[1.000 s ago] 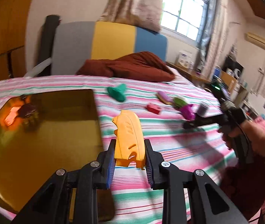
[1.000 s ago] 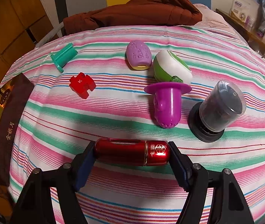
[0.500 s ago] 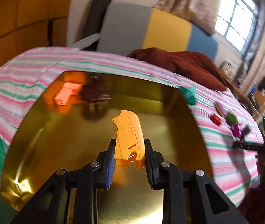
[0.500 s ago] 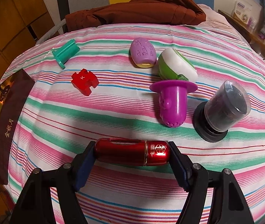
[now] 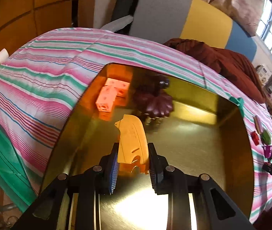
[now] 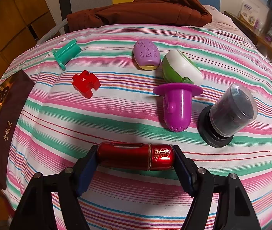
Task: Organize rigid objects
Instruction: 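Carry the yellow piece into the gold tray and open the left tool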
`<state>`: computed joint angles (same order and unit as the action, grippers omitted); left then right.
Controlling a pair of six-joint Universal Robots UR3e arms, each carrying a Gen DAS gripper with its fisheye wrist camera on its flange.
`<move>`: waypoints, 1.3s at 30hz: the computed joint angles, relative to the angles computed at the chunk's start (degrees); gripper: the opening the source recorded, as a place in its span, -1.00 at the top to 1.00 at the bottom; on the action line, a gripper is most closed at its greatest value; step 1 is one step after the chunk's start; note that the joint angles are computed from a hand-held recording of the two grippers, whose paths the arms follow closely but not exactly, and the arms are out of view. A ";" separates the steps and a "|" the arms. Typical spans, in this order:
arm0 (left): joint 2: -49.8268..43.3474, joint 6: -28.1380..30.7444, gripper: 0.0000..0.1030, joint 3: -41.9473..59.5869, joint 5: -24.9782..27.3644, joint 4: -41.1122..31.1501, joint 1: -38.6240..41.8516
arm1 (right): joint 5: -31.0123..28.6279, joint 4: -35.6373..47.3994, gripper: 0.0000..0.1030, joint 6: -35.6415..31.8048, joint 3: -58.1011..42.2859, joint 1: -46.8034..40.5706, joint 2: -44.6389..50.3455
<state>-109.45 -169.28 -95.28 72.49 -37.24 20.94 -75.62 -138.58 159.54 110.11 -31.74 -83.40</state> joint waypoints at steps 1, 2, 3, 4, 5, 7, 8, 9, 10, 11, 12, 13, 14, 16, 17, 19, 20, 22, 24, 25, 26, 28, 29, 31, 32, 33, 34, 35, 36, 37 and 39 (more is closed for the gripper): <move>-0.57 -0.16 0.48 0.53 0.61 0.00 -0.23 | 0.00 0.00 -0.45 0.00 0.00 0.00 0.00; -0.95 -0.43 0.48 0.69 1.16 0.33 -0.36 | 0.02 0.04 -0.45 -0.01 -0.05 -0.01 0.02; -1.25 -0.71 0.47 0.77 1.72 0.74 -0.45 | 0.02 0.04 -0.45 -0.01 -0.05 -0.01 0.02; -1.47 -0.90 0.40 0.86 2.11 0.96 -0.48 | 0.00 0.08 -0.45 -0.04 -0.05 -0.03 -0.01; -1.54 -1.19 0.35 0.81 2.51 1.14 -0.52 | -0.06 0.06 -0.45 -0.05 -0.08 0.02 0.02; -1.71 -1.82 0.15 0.96 3.03 1.24 -0.32 | -0.13 -0.05 -0.45 -0.11 -0.04 0.04 0.06; -1.30 -2.26 0.14 0.44 2.97 1.52 -0.07 | -0.14 -0.10 -0.45 -0.16 -0.01 0.03 0.09; -0.59 -2.87 0.14 -0.50 2.77 2.26 0.30 | -0.15 -0.15 -0.45 -0.24 0.02 -0.01 0.10; 0.08 -3.44 0.14 -1.48 2.60 3.27 0.66 | -0.20 -0.15 -0.45 -0.25 0.02 0.02 0.10; 1.12 -4.21 0.14 -3.05 2.35 4.89 1.01 | -0.20 -0.15 -0.45 -0.25 0.02 0.02 0.10; 2.56 -5.12 0.14 -5.32 2.01 7.22 1.39 | -0.24 -0.19 -0.45 -0.30 0.16 -0.01 -0.02; 4.02 -5.87 0.14 -7.56 1.68 9.24 1.69 | -0.26 -0.23 -0.45 -0.37 0.23 -0.04 -0.07; 5.76 -6.45 0.14 -10.27 1.01 11.39 2.09 | -0.29 -0.28 -0.45 -0.43 0.32 -0.06 -0.12; 8.45 -6.99 0.14 -14.74 -0.27 14.85 2.54 | -0.46 -0.45 -0.45 -0.50 0.45 0.00 -0.22; 9.82 -7.06 0.14 -17.17 -0.94 16.58 2.72 | -0.50 -0.50 -0.45 -0.50 0.51 0.05 -0.28; 12.37 -6.99 0.14 -21.61 -2.66 19.66 2.90 | -0.18 -0.43 -0.45 -0.72 0.70 -0.05 -0.53; 13.57 -7.00 0.14 -23.75 -3.40 21.14 2.92 | -0.03 -0.49 -0.45 -0.75 0.83 -0.02 -0.71; 16.04 -6.87 0.14 -28.16 -5.51 24.19 3.06 | 0.82 -0.82 -0.45 -0.98 1.43 -0.15 -1.44; 17.99 -6.01 0.14 -31.58 -7.05 26.47 2.72 | 2.01 -1.43 -0.45 -1.10 2.21 -0.12 -2.56; 18.97 -5.00 0.14 -32.94 -7.57 27.02 2.59 | 2.60 -1.67 -0.45 -1.22 2.53 -0.04 -3.08; 19.66 -4.23 0.14 -33.84 -7.65 27.43 2.19 | 3.27 -1.90 -0.45 -1.33 2.86 0.24 -3.68; 21.25 -2.76 0.14 -35.84 -8.13 28.48 1.75 | 4.88 -1.63 -0.45 -1.81 3.26 1.21 -4.97; 21.99 -1.80 0.14 -36.83 -9.13 28.87 2.15 | 5.31 -1.61 -0.45 -1.72 3.41 2.01 -5.56; 23.24 -0.96 0.14 -38.56 -9.99 29.88 2.57 | 6.56 -1.68 -0.45 -0.82 3.33 4.12 -6.53; 23.64 -0.83 0.14 -38.94 -10.08 29.88 2.63 | 7.17 -1.58 -0.45 -0.44 2.95 5.19 -6.70; 23.96 -0.68 0.14 -39.35 -10.38 29.88 2.77 | 7.35 -1.91 -0.45 0.53 1.82 7.58 -6.36; 24.26 -0.69 0.14 -39.77 -10.60 29.98 2.93 | 7.35 -2.34 -0.45 0.92 1.13 9.21 -6.09; 24.71 -0.69 0.14 -40.16 -10.67 29.83 3.17 | 7.37 -2.79 -0.45 1.25 0.18 11.13 -5.67; 24.76 -0.68 0.14 -40.19 -10.76 29.76 3.29 | 7.09 -3.35 -0.45 1.73 -1.42 13.71 -4.62; 25.25 -0.44 0.14 -40.74 -11.35 29.83 3.80 | 6.67 -3.46 -0.45 1.99 -2.72 15.64 -3.91; 26.80 -0.15 0.14 -42.42 -12.27 30.79 4.99 | 5.92 -3.44 -0.45 2.71 -6.18 20.10 -1.80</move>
